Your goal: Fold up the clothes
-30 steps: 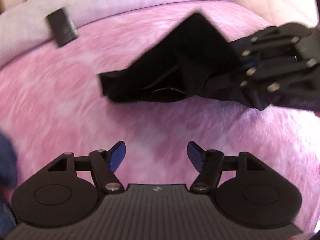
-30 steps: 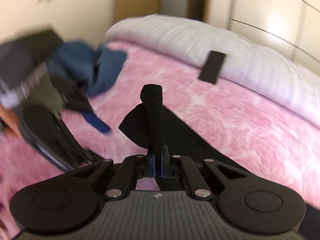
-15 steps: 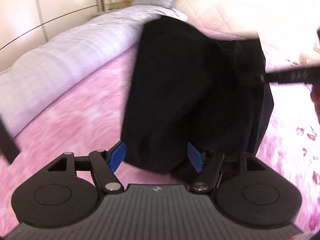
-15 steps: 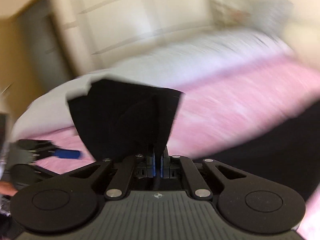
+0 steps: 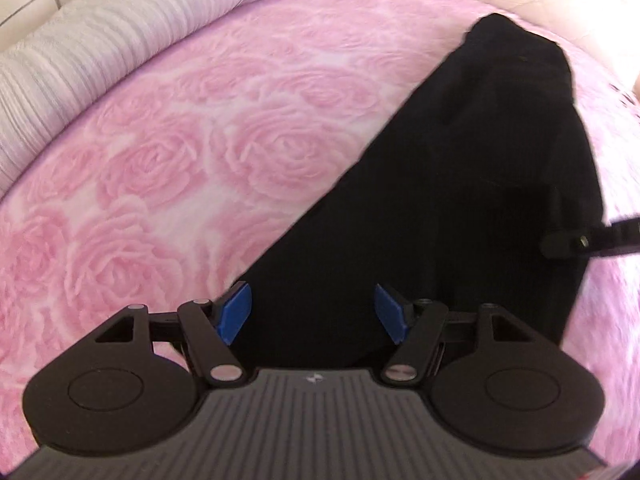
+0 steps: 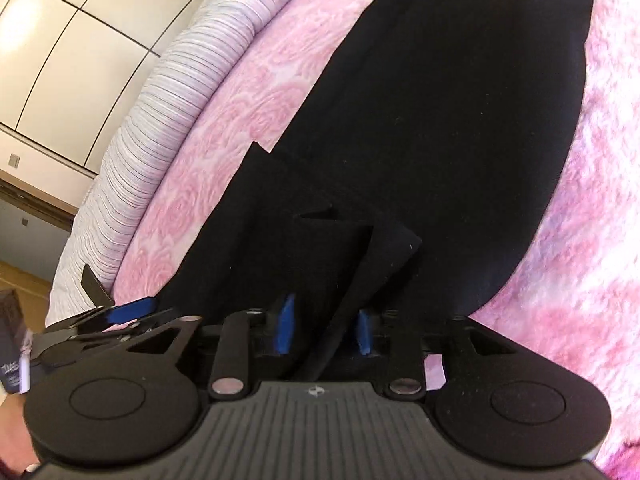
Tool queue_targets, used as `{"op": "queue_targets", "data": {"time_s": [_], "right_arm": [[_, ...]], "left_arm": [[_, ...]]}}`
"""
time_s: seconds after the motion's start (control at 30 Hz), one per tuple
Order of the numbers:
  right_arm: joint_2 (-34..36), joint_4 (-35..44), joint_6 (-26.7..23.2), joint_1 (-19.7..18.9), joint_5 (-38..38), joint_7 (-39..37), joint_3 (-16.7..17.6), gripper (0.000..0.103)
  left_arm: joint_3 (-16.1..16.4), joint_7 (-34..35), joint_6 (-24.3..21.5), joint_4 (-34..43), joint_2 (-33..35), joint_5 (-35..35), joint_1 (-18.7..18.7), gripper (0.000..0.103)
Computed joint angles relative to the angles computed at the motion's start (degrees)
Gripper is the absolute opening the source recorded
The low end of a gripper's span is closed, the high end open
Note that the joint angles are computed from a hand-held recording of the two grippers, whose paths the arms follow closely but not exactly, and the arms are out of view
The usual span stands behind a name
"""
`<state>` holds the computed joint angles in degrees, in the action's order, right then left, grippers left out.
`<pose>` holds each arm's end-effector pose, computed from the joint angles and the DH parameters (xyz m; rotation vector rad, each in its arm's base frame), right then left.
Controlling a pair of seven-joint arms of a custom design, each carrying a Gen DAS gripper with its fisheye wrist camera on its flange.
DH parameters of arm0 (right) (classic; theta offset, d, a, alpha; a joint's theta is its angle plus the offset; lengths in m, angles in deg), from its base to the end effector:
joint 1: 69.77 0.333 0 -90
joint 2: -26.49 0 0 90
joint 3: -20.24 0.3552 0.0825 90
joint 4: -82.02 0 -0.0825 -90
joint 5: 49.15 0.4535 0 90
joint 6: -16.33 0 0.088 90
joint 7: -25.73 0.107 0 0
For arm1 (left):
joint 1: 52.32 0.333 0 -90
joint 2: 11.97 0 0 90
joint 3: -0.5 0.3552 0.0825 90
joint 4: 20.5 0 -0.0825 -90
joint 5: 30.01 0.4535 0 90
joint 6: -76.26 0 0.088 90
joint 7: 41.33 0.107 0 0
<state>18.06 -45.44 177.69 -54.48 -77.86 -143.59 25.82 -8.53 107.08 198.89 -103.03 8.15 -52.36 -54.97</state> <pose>0.5519 0.2379 0.5226 -0.6944 2.2520 -0.1645 0.7638 -0.1547 0.5556 -0.7406 2.7797 -0.7548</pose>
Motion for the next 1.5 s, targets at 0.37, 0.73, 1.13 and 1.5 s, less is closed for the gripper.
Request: {"op": "queue_targets", "data": {"time_s": [0.37, 0.73, 1.13, 1.5], "right_arm": [[-8.0, -5.2, -4.0, -5.2, -8.2, 2.3, -0.7, 0.023], [-7.6, -4.5, -5.0, -2.4, -2.3, -13.0, -0.5, 0.050], [-3.2, -0.8, -5.0, -0.4, -0.3, -8.4, 1.3, 0.017], [-2.2, 0.9, -11.8, 0.7, -10.6, 15.1, 3.8, 0.074]], "left_arm": [[-1.1, -4.2, 3.8, 0.5, 1.5, 0.0, -2.5, 0.060], [-1.3, 6.7, 5.7, -6.2, -3.6, -1.1, -1.7, 0.061], [-0.2, 9.6, 4.8, -6.6, -3.9, -1.9, -0.3, 0.062], [-1.6, 15.9, 0.4, -0.5, 0.0, -4.2, 0.5, 0.062]]}}
